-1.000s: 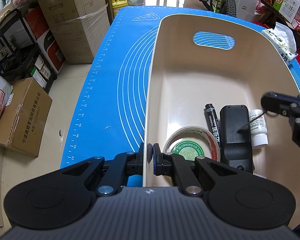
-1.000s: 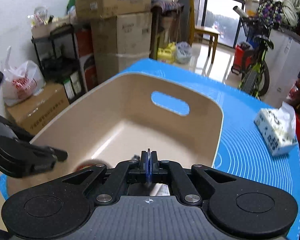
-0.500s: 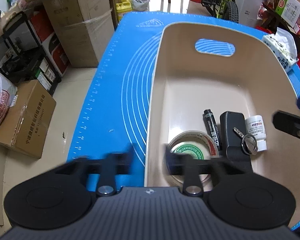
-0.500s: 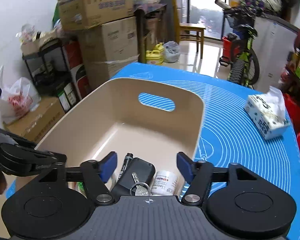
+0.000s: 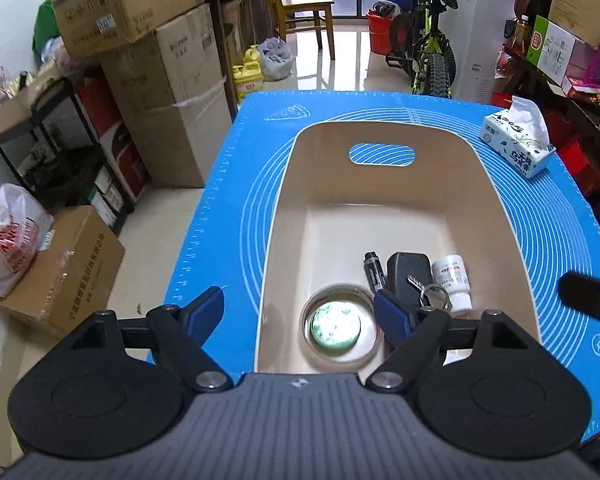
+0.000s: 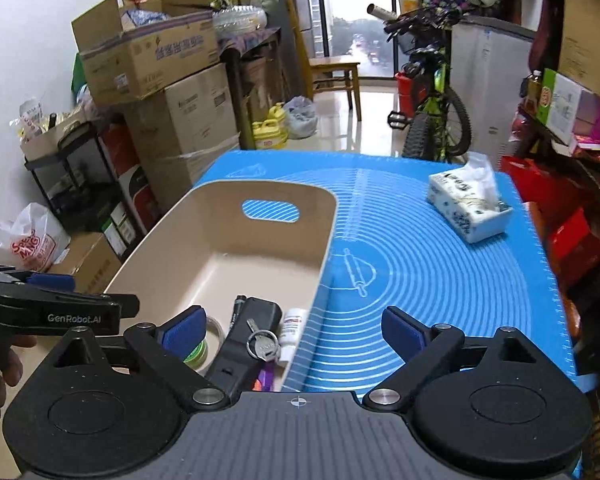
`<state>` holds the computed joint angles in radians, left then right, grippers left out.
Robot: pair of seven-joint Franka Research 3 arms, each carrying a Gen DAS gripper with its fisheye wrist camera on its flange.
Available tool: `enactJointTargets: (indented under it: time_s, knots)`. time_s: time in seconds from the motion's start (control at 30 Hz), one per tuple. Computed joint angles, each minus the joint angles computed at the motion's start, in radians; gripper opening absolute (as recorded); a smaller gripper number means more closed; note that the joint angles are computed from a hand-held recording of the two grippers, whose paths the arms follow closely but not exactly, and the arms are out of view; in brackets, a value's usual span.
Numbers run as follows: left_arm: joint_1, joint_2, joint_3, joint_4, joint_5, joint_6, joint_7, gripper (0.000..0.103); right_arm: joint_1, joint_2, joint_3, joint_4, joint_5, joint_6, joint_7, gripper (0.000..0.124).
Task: Organize rigid objects
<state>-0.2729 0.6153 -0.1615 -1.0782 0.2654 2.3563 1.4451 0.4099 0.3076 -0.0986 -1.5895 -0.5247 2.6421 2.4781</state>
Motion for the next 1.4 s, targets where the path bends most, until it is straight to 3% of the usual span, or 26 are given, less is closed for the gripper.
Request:
enactJointTargets:
  time_s: [0.17,0.43,0.9,1.4]
  knots:
    - [0.008,-0.117,-0.005,-0.148,0.008,0.049,-0.031,0.082,0.016,-0.115,-0.002,-0.104,-0.118,-0.002,0.107,0.095]
    - [0.028,-0.322,-0.025,-0.392,0.018,0.125,-0.091,0.082,-0.034,-0.272,0.107,-0.229,-0.209,-0.068,0.181,0.095]
    - [0.033,-0.565,-0.059,-0.664,0.039,0.193,-0.128,0.084,-0.16,-0.515,0.275,-0.441,-0.198,-0.114,0.233,0.097]
    - [0.011,-0.719,-0.08,-0.855,0.019,0.225,-0.15,0.084,-0.242,-0.714,0.39,-0.601,-0.153,-0.173,0.236,0.097]
